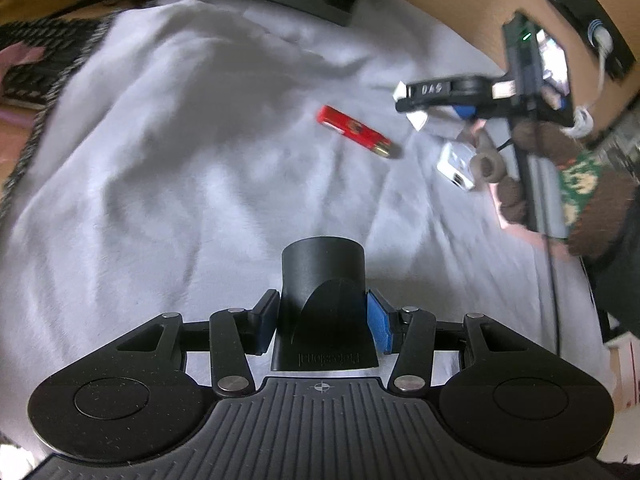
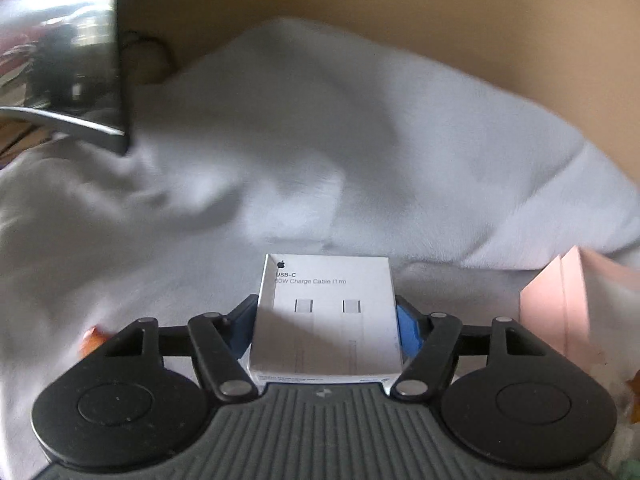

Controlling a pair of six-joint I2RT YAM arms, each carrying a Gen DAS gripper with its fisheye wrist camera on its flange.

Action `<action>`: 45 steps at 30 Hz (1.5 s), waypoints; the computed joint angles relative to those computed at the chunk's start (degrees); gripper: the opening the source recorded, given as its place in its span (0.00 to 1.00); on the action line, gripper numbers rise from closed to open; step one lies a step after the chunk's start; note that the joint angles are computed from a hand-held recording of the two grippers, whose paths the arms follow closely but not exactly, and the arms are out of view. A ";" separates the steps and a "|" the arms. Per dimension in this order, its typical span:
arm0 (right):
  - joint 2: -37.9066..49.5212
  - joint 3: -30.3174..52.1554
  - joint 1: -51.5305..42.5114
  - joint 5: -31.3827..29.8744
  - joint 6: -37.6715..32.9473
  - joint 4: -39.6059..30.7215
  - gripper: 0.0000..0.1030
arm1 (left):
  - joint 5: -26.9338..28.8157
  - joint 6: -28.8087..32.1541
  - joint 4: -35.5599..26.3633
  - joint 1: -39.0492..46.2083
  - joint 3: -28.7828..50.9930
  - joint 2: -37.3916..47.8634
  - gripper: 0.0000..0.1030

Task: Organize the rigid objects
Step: 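Grasp the white USB-C cable box with the right gripper while the left gripper holds the nozzle, then drop nozzle into pink box with left gripper while right gripper drops cable box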

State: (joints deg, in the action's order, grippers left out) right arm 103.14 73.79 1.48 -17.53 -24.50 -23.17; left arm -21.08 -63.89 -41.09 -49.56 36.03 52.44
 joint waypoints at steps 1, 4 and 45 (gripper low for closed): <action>-2.13 -0.96 -1.14 -1.92 -1.13 -1.26 0.67 | 0.99 1.58 1.45 0.34 0.09 0.77 0.50; -10.67 -4.64 -5.66 -9.09 -6.36 -6.46 0.67 | 3.52 5.21 5.16 0.01 1.14 3.89 0.50; -3.58 19.30 -43.67 -27.36 -17.31 -15.42 0.67 | 16.16 41.71 2.97 9.05 91.84 70.35 0.49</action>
State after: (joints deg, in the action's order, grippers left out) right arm 99.56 93.08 -42.18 -44.89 -41.80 -38.60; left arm -4.92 -22.18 -38.12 -40.50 127.87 122.79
